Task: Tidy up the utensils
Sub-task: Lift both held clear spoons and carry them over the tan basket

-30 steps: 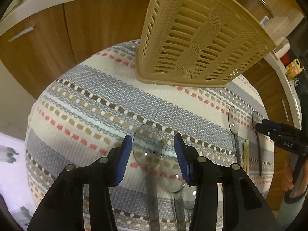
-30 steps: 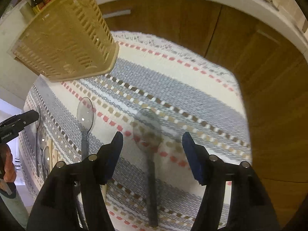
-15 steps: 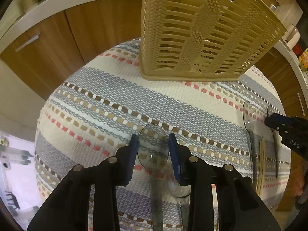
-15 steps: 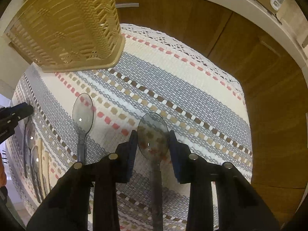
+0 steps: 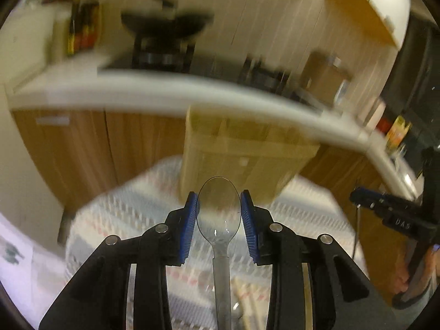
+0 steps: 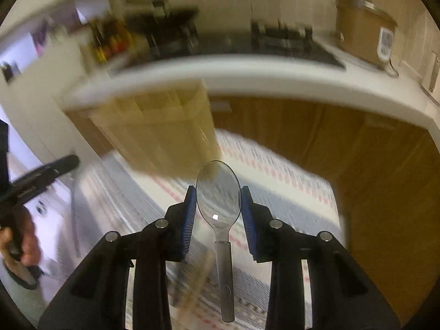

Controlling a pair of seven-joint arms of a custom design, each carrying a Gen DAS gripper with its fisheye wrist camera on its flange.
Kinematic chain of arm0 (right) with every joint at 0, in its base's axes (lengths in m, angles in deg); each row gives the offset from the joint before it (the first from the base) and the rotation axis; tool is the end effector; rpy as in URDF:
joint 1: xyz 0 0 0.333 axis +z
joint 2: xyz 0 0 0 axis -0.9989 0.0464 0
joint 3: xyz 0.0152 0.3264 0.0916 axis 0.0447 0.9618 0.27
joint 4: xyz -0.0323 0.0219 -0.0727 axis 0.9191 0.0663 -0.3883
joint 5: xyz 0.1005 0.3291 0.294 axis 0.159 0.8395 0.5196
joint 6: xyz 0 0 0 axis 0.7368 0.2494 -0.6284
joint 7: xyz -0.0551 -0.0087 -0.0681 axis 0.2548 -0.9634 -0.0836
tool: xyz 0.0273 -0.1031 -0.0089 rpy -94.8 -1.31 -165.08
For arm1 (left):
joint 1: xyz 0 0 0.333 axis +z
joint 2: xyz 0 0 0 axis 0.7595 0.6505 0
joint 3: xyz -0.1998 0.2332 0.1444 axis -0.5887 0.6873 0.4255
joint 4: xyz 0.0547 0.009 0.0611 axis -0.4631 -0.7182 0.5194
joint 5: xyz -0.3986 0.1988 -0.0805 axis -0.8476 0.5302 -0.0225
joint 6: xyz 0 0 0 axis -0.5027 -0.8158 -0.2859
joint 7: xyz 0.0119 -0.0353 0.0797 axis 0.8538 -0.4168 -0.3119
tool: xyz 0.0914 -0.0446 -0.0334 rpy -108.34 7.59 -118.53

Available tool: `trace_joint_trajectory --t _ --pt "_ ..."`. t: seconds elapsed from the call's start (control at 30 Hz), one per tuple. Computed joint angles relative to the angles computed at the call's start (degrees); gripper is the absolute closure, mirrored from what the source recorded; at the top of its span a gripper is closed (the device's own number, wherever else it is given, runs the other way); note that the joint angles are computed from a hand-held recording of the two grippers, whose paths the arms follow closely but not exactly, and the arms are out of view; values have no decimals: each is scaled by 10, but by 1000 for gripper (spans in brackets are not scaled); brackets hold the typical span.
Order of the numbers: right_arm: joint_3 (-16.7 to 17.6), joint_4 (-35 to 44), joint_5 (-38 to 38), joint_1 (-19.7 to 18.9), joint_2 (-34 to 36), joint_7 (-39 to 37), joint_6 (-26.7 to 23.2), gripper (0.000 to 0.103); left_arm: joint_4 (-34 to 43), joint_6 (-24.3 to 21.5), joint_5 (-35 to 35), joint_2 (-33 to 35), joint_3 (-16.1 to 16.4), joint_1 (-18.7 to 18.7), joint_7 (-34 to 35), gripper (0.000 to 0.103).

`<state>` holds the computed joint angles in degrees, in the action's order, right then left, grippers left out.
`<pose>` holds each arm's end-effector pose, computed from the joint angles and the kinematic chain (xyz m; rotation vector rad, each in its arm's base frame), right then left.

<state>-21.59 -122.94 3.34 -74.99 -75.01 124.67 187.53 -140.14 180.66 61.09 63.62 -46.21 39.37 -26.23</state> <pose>0.6488 0.1572 0.6267 -1.8464 1.3921 -0.4374 0.6135 -0.2511 0.6220 -1.8233 1.6951 -1.1112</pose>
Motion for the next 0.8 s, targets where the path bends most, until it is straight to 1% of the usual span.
trace_joint_trajectory --t 0.03,0.07,0.1,0.13,0.23,0.3,0.4,0.43,0.47,0.5,0.53,0.6,0.63,0.73,0.77,0.8 --pt "0 3 21 1 -3 -19 12 74 10 16 22 2 1 2 -16 73" --pt "1 8 55 4 -4 -50 31 74 20 40 77 2 1 7 -61 73" --pt "2 18 80 7 -1 -70 42 74 36 48 125 10 0 9 -102 73" --pt "4 24 115 10 0 -100 61 74 53 61 201 15 3 11 -164 73" --pt "10 46 214 18 9 -191 110 74 108 66 367 38 13 4 -306 73" --pt "17 83 294 19 32 -257 124 74 146 72 443 61 24 -6 -374 73" --pt "35 139 357 14 73 -315 156 74 203 76 595 96 55 -30 -508 73" --pt "45 164 390 8 91 -347 162 74 222 73 637 108 63 -35 -543 73" --pt "54 180 407 5 103 -366 171 74 233 73 672 114 69 -39 -573 73" --pt "63 200 417 5 120 -384 195 74 245 73 700 122 74 -41 -599 73" --pt "70 213 417 3 132 -392 209 74 251 71 727 125 77 -43 -624 73" --pt "87 243 415 0 159 -407 240 74 266 73 759 137 79 -40 -653 73" --pt "90 257 400 4 175 -401 266 74 277 73 771 146 80 -39 -665 73" --pt "103 292 363 1 216 -383 288 74 290 67 806 162 84 -39 -698 73" --pt "129 300 375 -17 226 -406 295 74 294 61 810 168 84 -40 -697 73" --pt "136 305 366 -21 235 -403 299 74 298 61 818 172 85 -40 -703 73"
